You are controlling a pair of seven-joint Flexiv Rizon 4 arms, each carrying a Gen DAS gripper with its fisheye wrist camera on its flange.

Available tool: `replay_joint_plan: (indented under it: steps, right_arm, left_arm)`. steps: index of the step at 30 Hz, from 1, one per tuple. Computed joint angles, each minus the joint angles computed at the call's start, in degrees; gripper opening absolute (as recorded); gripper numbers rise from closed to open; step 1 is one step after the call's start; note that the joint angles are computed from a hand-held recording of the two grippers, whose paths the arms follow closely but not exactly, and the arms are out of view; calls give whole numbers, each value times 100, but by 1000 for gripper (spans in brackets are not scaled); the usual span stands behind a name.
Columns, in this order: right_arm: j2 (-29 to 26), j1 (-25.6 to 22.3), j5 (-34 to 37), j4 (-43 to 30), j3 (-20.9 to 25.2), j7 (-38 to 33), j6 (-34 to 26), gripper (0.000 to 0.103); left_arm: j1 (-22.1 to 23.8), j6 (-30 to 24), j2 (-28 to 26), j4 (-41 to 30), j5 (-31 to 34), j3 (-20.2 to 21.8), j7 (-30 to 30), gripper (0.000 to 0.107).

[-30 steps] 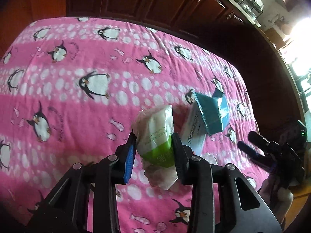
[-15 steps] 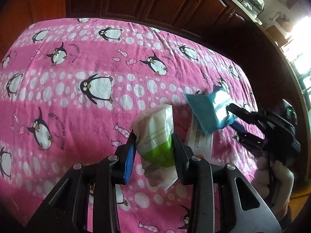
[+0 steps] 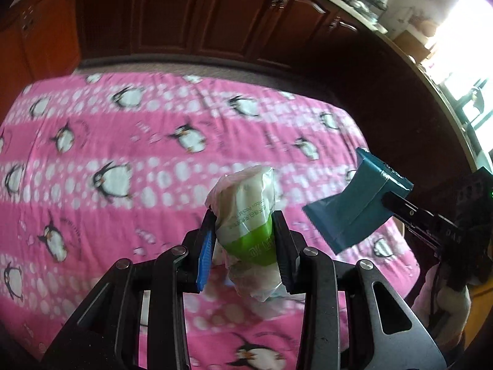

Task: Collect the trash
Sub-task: 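Lift the tissue pack and blue packet and carry them over the bin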

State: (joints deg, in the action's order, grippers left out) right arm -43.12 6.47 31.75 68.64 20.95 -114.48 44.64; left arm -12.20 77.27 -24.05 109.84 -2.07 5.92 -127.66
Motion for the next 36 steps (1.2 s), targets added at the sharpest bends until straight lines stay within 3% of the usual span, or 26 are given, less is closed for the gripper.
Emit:
replay_joint_plan:
  steps: [16,36]
  right_arm:
    - [511,-478,-50,373,-238,-478,755,11]
    - [9,-897,-958,-100,-705,565,1380,10]
  left_arm:
    - [-401,-881,-1089,-2217,40,-383,729,33]
    - [-768,-2736,-3563,-6478,-401,-722,1699,33]
